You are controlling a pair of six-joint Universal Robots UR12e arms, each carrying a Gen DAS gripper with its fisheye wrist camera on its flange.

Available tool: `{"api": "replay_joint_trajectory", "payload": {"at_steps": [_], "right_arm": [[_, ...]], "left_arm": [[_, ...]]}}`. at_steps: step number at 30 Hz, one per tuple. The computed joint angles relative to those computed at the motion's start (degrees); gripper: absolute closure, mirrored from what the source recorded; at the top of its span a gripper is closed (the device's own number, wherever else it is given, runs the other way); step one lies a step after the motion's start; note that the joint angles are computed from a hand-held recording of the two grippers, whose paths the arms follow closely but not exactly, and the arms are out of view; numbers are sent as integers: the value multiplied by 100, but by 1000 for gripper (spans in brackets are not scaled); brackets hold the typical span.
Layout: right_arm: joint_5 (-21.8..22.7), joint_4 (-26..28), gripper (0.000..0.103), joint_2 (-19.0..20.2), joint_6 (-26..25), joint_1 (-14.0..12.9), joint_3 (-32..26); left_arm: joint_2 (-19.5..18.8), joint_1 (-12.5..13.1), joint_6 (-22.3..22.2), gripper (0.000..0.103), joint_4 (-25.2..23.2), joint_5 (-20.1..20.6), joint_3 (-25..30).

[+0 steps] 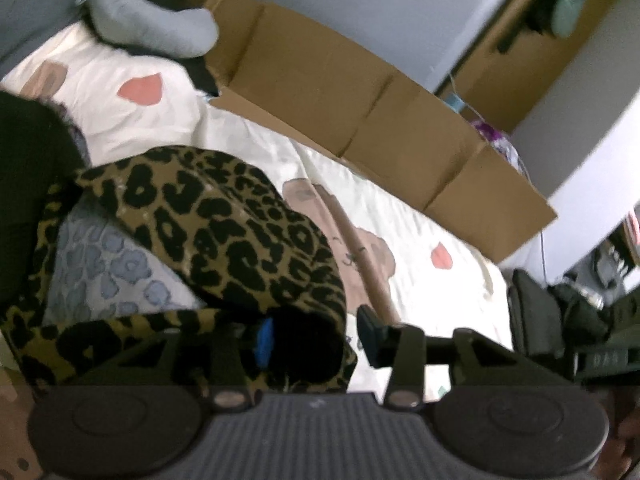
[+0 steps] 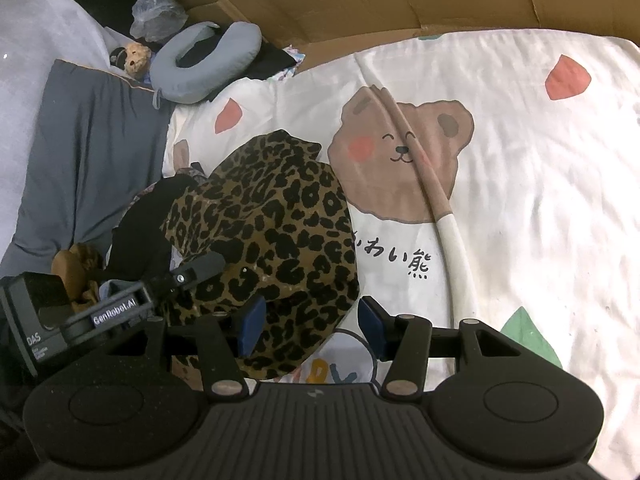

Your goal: Fold clothes

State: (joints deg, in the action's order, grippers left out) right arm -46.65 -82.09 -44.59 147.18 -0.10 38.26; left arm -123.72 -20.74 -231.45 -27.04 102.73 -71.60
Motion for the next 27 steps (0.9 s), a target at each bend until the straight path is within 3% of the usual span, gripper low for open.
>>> {"api": "replay_joint_trajectory", "payload": {"at_steps": [4,5,6,8,15,22,27], "right_arm": [[-14,17,45,21,2,6,-27],[-12,28,45,26,-1,6,-35],[-7,44,45,33,-6,5,-46],[15,71,45,43,1,5,-63],[280,404,45,142,53,-12,-288],[577,1166,45,378,180,-27,-752],[639,1455,45,471,285,-34,-887]], "left_arm": [[13,47,-456,59,357,-53,-116],[2,56,-464,65,398,-80,-118],[-13,63,-432,84,417,-110,-110],[-43,63,-349,101,458,-136,-83],[-174,-72,501,101,539,-24,165],[-359,-251,1398,102,368,-90,510],[-449,-351,1604,102,362,-302,607]]}}
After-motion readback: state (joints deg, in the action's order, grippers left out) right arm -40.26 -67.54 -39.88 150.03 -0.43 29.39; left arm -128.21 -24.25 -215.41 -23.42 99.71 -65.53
